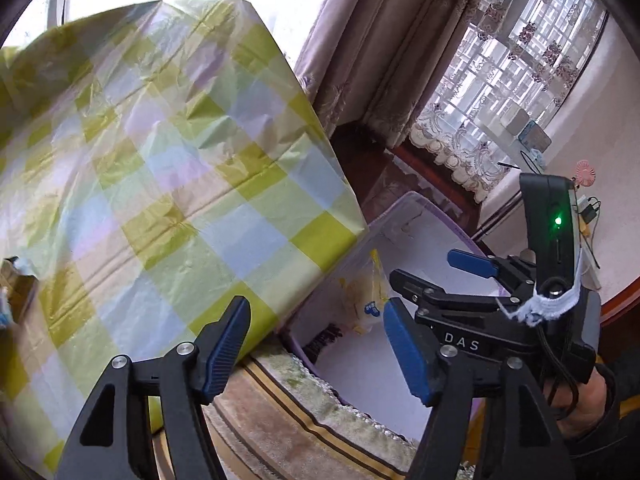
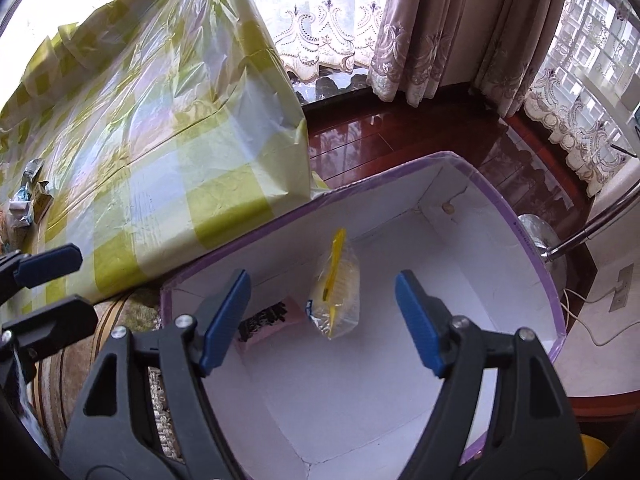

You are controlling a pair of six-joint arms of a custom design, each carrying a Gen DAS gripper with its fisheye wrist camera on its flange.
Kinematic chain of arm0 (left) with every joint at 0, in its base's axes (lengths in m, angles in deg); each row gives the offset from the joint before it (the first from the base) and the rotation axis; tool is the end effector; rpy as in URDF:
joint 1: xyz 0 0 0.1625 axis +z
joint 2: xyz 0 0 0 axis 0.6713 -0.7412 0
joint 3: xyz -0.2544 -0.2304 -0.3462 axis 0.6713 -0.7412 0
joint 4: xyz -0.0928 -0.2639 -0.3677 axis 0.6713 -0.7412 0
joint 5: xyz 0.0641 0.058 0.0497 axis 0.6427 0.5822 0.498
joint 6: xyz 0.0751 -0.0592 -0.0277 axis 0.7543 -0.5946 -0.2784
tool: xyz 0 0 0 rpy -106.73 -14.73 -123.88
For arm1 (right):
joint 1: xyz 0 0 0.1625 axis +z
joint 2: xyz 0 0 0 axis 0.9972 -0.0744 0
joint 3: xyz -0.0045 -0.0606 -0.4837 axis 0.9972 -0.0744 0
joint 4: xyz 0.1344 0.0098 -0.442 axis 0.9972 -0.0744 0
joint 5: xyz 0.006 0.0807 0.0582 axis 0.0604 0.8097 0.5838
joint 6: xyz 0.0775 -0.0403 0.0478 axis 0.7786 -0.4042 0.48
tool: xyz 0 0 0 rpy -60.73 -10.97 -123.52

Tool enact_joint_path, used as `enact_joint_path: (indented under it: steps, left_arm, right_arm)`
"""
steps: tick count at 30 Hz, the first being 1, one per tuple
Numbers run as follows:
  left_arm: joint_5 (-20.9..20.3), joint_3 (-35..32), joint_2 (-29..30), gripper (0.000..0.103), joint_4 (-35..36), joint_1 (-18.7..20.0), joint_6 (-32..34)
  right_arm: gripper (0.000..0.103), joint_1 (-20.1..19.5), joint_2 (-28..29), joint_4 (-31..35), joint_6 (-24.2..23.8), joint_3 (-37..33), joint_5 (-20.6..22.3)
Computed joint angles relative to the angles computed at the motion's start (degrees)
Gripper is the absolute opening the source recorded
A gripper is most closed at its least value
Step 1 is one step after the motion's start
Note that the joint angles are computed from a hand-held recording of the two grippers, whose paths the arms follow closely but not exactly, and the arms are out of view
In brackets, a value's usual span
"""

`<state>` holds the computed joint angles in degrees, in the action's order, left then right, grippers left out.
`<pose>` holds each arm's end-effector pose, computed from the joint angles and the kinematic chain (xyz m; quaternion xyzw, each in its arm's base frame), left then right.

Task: Organize snacks
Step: 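Carry both snacks over the white box and open both tools to drop them, then move both open tools back over the snack pile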

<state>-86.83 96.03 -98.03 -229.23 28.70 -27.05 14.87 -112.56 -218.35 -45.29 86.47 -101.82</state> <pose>-0.0618 -0.6983 0.1421 0.2607 0.9296 -0.1864 0.1822 0.1906 -0.6962 -0.0119 0.0552 -0.8888 0.2302 0.3924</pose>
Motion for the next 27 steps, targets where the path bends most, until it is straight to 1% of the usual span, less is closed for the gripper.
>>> enact_joint_path:
  steps: [1, 2, 3, 4, 6, 7, 8, 10, 11, 14, 15, 17, 18, 19, 20, 23, 25, 27]
  left_arm:
    - [3.33, 0.89, -0.01, 0.070, -3.71, -0.85, 0.98]
    - [6.57, 1.61, 0.16, 0.071, -7.45, -1.57, 1.90]
    - [8.65, 2.36, 0.18, 0.071, -11.28, -2.00, 3.17]
    - [9.23, 3.12, 0.08, 0.072, -15.56, -2.08, 4.98]
    - [9.59, 4.45, -0.19, 0.079, -23.45, -1.92, 8.26]
    - [10.03, 4.82, -0.46, 0.083, -26.27, -1.80, 9.43]
    - [9.98, 5.22, -0.92, 0.084, -28.46, -1.57, 10.35]
    - [9.57, 5.76, -1.99, 0.084, -32.23, -0.89, 12.55]
    - [9.72, 5.94, -2.58, 0.084, -33.77, -0.53, 13.33]
    - [11.10, 6.85, -4.63, 0.084, -38.50, 0.45, 15.29]
    - [11.66, 7.02, -5.55, 0.084, -38.87, 0.94, 14.71]
    - [10.07, 7.65, -8.42, 0.084, -37.11, 2.60, 12.50]
    - [10.38, 7.70, -9.48, 0.084, -37.09, 3.27, 11.09]
    - [10.54, 7.92, -10.56, 0.084, -37.59, 4.01, 9.43]
    - [9.56, 8.35, -11.66, 0.084, -38.11, 5.12, 7.93]
    - [7.89, 9.35, -14.56, 0.084, -40.29, 8.22, 3.00]
    - [6.40, 9.32, -16.27, 0.084, -40.62, 10.84, -1.98]
    - [5.97, 8.94, -17.43, 0.084, -40.71, 13.45, -7.42]
  right_arm:
    - [0.087, 0.63, 0.76, -1.26, -0.96, -0.53, -1.52]
    - [0.088, 1.24, 1.44, -2.57, -1.98, -1.10, -2.73]
    - [0.091, 1.83, 2.10, -4.08, -3.22, -1.66, -3.59]
    - [0.091, 2.36, 2.59, -5.49, -4.52, -2.11, -3.78]
    - [0.092, 3.44, 3.58, -7.89, -6.90, -3.18, -3.98]
    - [0.092, 4.05, 4.31, -9.46, -8.14, -3.92, -4.47]
    - [0.092, 4.62, 5.03, -11.35, -9.61, -4.52, -4.34]
    - [0.092, 5.43, 5.99, -14.22, -11.65, -5.28, -2.28]
    - [0.092, 5.48, 6.10, -14.80, -12.00, -5.42, -0.41]
    - [0.092, 6.23, 5.85, -13.14, -10.10, -5.54, 5.47]
    - [0.092, 6.55, 5.88, -12.36, -8.90, -5.77, 7.31]
    - [0.092, 7.19, 6.39, -10.87, -6.92, -6.50, 10.32]
    - [0.092, 7.52, 6.76, -9.53, -6.12, -7.23, 11.78]
    - [0.092, 7.89, 7.18, -8.00, -5.82, -7.99, 13.39]
    - [0.092, 8.36, 7.82, -7.02, -5.72, -8.90, 14.39]
    - [0.092, 9.87, 10.54, -6.26, -6.18, -11.52, 16.08]
    - [0.092, 10.73, 12.25, -5.20, -6.46, -13.25, 17.40]
    - [0.092, 11.86, 14.02, -3.84, -7.60, -15.13, 17.84]
